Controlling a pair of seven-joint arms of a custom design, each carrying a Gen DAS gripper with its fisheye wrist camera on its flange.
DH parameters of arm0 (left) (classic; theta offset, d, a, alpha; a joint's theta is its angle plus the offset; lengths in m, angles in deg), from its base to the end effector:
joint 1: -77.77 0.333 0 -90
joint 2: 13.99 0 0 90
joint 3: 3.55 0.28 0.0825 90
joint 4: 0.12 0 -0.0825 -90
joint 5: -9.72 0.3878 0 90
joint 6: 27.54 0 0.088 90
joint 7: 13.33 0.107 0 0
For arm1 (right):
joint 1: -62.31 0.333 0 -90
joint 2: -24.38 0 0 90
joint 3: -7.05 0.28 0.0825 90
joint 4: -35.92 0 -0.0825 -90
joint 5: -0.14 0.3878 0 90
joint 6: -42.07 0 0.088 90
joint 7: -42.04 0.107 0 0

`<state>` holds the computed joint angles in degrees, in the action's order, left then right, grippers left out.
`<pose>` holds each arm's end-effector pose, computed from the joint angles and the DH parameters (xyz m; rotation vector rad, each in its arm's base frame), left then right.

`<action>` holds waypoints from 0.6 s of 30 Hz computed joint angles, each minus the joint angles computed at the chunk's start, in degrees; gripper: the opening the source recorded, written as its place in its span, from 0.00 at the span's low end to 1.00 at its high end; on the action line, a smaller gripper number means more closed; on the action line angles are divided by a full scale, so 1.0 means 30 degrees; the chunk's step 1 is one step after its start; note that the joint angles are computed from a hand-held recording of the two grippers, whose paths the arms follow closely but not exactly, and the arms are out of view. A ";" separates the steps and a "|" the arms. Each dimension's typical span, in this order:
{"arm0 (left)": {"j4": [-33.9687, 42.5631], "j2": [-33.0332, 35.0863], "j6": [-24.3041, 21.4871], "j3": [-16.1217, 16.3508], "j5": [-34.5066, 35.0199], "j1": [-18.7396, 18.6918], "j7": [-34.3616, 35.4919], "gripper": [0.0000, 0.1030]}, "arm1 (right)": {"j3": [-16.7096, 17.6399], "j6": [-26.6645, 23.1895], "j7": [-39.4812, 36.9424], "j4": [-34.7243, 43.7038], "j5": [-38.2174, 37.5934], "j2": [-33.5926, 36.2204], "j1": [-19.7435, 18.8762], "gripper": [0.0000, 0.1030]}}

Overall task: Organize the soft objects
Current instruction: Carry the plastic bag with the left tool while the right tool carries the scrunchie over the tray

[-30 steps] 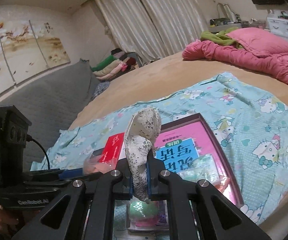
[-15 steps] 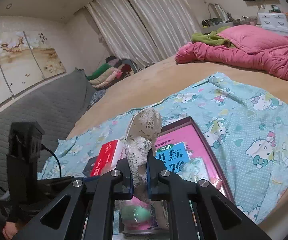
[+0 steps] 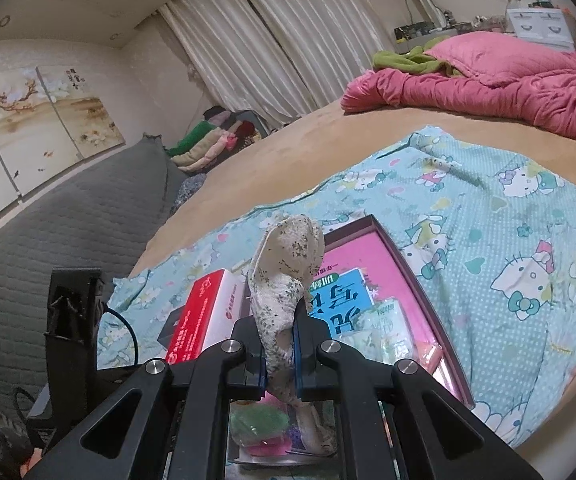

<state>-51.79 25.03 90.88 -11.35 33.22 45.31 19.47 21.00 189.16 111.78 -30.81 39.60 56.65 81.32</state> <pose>0.6148 -0.4416 0.5279 -2.1740 1.7042 -0.7097 0.6632 0.3528 0.5440 -1.7374 1.1422 0.0486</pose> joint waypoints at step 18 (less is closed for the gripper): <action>-0.0600 0.0064 0.0754 -0.0057 -0.0469 0.0431 -0.0167 0.44 | 0.0829 -0.2557 0.0172 0.2220 0.1739 0.2188 -0.0696 0.11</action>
